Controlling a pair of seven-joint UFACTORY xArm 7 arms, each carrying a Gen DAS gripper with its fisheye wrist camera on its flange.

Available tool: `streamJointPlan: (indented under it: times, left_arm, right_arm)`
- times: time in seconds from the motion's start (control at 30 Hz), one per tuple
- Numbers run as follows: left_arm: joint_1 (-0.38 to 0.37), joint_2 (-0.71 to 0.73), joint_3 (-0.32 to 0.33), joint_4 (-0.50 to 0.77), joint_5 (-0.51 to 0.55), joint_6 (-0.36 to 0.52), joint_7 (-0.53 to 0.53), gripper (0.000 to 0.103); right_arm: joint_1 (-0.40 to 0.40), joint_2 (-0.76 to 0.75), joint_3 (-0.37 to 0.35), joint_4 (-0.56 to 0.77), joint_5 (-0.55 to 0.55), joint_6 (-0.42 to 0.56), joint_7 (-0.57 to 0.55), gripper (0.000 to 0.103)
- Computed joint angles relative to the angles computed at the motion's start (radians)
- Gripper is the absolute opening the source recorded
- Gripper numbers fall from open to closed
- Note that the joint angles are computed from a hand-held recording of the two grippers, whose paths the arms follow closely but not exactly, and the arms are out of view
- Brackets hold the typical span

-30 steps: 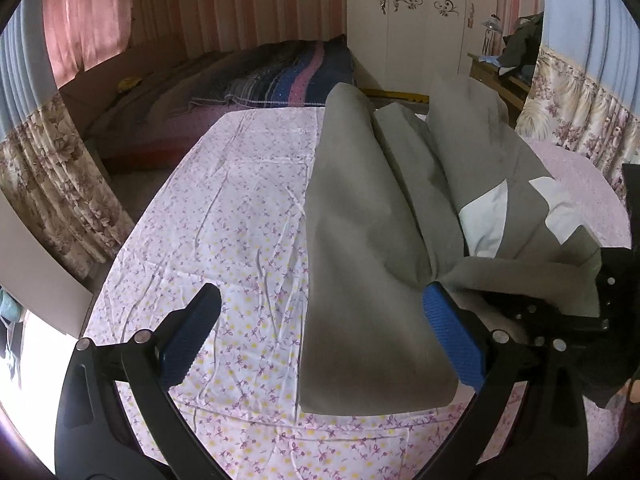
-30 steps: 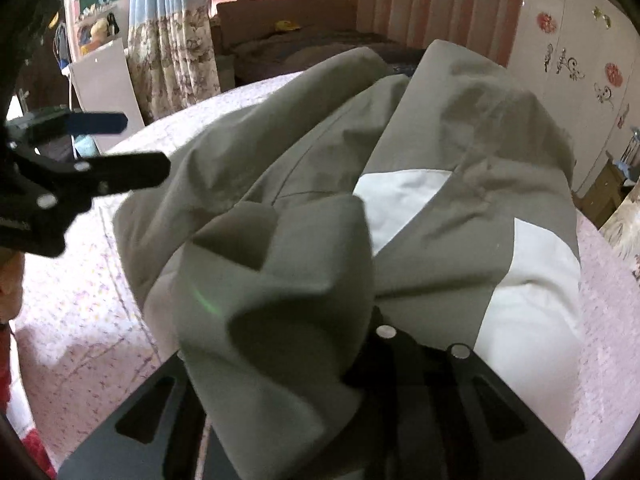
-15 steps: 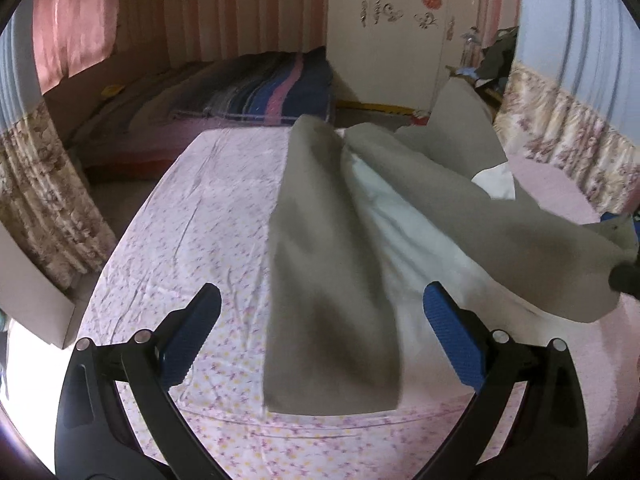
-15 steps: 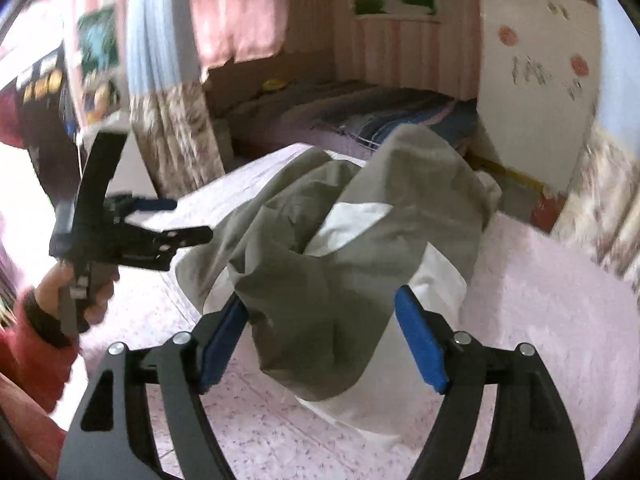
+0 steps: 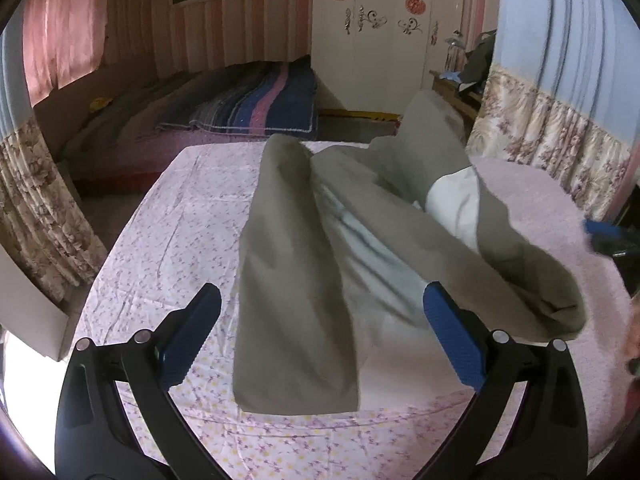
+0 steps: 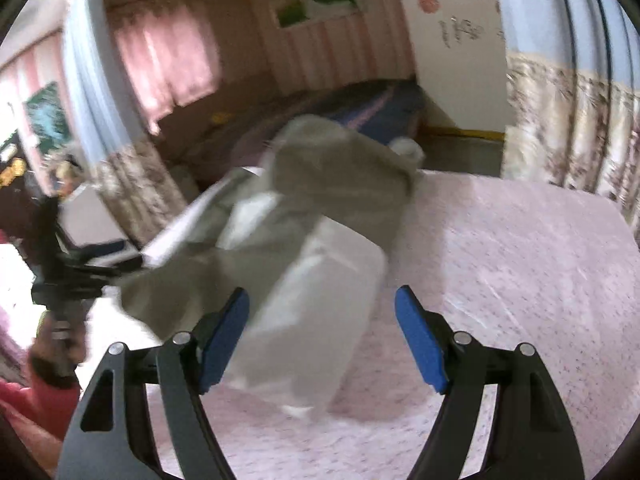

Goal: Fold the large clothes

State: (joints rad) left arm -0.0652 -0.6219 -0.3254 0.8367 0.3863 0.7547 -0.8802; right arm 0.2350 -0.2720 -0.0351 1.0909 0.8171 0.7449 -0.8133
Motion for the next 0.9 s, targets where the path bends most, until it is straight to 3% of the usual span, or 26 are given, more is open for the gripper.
streamJointPlan:
  times: [0.1,0.17,0.2,0.23,0.4,0.53,0.8,0.9]
  left_arm:
    - [-0.011,0.000,-0.003,0.013,-0.010,-0.007,-0.001,0.100]
    - [-0.016,0.011,-0.009,0.025,-0.013,-0.017,-0.002,0.100]
    - [-0.018,0.020,-0.015,0.035,-0.010,-0.020,0.000,0.100]
    - [-0.019,0.027,-0.019,0.042,-0.006,-0.017,0.003,0.100]
    - [-0.034,0.072,-0.037,0.068,0.010,0.003,0.000,0.100]
    - [-0.047,0.102,-0.034,0.047,0.010,-0.013,-0.033,0.100]
    - [-0.073,0.209,-0.034,0.054,0.042,-0.095,-0.112,0.100]
    - [-0.086,0.238,-0.023,0.059,0.062,-0.121,-0.133,0.100]
  right_arm:
    - [0.004,0.051,0.002,0.012,0.035,-0.027,-0.011,0.075]
    - [0.001,0.090,0.013,0.028,0.025,0.028,-0.006,0.064]
    - [0.002,0.107,0.019,0.035,0.036,0.058,-0.011,0.052]
    - [0.002,0.111,0.029,0.032,0.051,0.065,-0.015,0.049]
    - [0.008,0.127,0.071,0.017,0.087,0.020,-0.034,0.049]
    - [0.029,0.115,0.099,-0.031,0.106,-0.096,-0.053,0.049]
    - [0.080,0.051,0.077,-0.105,0.179,-0.220,-0.108,0.051]
    - [0.083,0.031,0.063,-0.113,0.174,-0.224,-0.106,0.063]
